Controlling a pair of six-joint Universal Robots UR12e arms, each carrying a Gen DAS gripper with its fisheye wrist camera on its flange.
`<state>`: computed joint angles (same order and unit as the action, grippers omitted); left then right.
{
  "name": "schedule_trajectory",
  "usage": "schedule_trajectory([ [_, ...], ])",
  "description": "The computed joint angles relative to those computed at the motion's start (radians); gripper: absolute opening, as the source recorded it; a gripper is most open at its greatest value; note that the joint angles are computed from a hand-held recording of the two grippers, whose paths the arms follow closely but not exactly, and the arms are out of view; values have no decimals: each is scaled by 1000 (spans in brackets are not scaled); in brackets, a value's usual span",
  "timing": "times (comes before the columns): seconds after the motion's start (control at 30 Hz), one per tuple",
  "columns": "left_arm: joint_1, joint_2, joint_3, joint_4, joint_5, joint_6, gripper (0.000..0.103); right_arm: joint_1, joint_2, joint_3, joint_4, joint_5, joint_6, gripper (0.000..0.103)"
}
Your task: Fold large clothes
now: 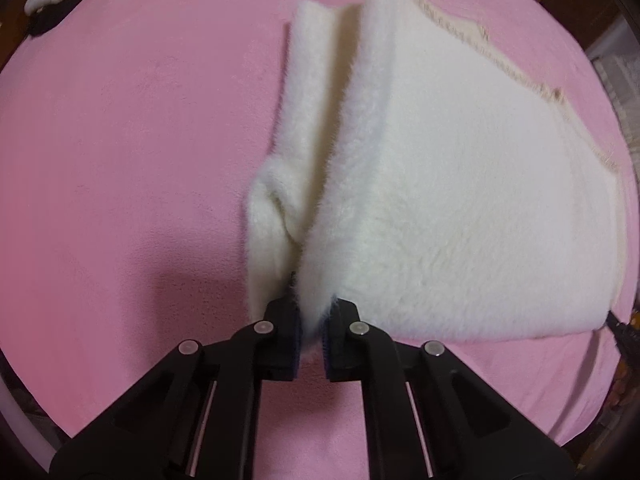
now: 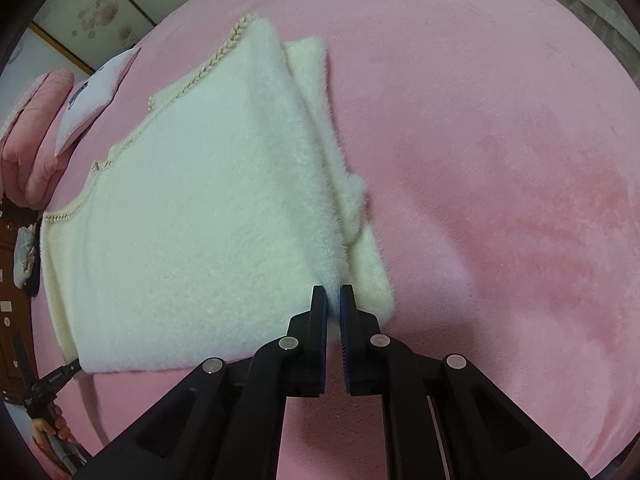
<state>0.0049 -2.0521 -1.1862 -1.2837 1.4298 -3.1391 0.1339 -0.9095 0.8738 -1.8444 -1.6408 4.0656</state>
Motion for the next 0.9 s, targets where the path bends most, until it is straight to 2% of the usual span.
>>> schedule_trajectory([
  [0.03, 11, 10, -10, 6, -25, -15, 5, 4, -17, 47, -36, -9, 11, 6],
  [0.13, 46, 31, -31, -19, -113, -60, 5, 6, -26, 46, -53, -18, 37, 6],
  [0.23, 56, 45, -51, -36, -133, -54, 5, -4, -39, 44, -33, -1, 64, 6],
  [0.3, 55, 35, -43, -40, -121, -50, 7, -12, -59, 66, -36, 16, 83, 6],
  [0.37, 40, 11, 0, -65, -92, -68, 8, -16, -80, 97, -67, 17, 106, 7],
  [0.43, 17, 3, 23, -57, -40, -83, 10, -6, -68, 85, -88, -3, 139, 9],
  [0.5, -14, 11, 24, -4, 73, -80, 15, 3, -74, 94, -124, -33, 147, 9],
  [0.57, -38, 29, 7, 69, 188, -88, 15, 19, -76, 96, -167, -65, 147, 13],
  [0.6, -44, 32, 10, 84, 210, -94, 15, 26, -73, 93, -193, -68, 152, 17],
  [0.67, -50, 53, -3, 102, 153, -85, 15, 32, -62, 91, -252, -13, 158, 18],
  [0.73, -51, 65, -9, 96, 30, -66, 15, 39, -35, 70, -310, 66, 148, 18],
  [0.83, -80, 45, 28, 20, -113, 2, 15, 62, 38, -24, -332, 152, 67, 18],
  [0.9, -106, 32, 44, -7, -136, 55, 15, 71, 85, -85, -341, 228, 2, 18],
])
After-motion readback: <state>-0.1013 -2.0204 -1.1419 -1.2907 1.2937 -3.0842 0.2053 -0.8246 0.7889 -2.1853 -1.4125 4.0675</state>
